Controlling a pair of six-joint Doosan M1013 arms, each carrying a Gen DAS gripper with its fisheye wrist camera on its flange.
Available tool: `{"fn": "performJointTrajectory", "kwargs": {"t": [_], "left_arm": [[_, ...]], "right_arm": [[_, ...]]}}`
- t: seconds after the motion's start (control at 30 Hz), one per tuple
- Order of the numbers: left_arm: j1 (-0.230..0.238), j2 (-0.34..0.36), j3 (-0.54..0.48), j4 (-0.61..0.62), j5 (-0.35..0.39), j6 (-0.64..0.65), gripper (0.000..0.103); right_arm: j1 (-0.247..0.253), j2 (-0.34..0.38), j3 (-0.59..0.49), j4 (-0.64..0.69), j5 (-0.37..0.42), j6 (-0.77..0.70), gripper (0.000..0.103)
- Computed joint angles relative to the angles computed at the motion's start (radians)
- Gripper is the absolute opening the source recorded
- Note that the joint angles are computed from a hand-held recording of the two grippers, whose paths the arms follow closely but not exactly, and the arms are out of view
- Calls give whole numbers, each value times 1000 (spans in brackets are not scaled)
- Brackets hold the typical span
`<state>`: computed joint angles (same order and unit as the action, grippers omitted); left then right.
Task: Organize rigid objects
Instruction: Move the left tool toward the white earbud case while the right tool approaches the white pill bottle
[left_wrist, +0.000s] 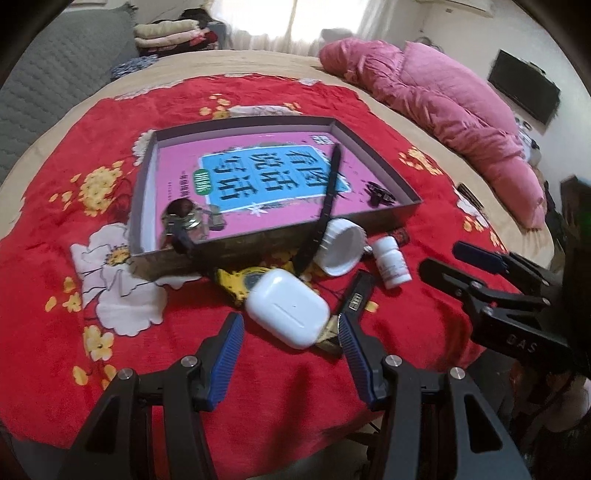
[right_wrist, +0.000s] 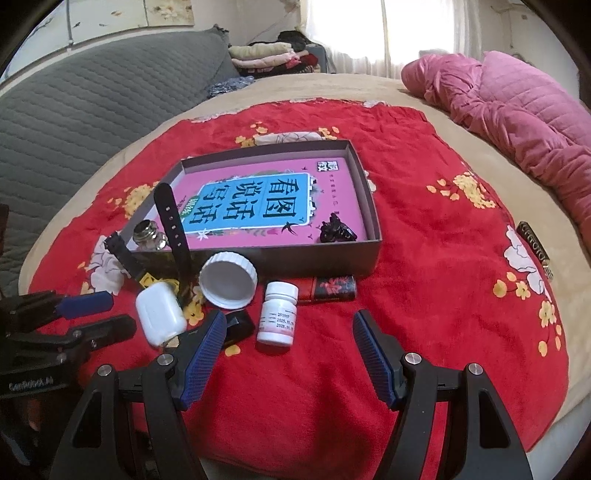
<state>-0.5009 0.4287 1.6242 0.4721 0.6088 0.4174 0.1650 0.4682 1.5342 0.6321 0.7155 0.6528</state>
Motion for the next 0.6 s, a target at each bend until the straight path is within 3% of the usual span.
{"fn": "performJointTrajectory", "kwargs": {"t": [0.17, 0.6], "left_arm": [[-3, 12, -14, -44, -3, 78, 53], [24, 23, -2, -184, -20, 129, 53]], "right_arm": [[4, 11, -9, -41, 12, 34, 73], [16, 25, -15, -87, 19, 49, 73]]}}
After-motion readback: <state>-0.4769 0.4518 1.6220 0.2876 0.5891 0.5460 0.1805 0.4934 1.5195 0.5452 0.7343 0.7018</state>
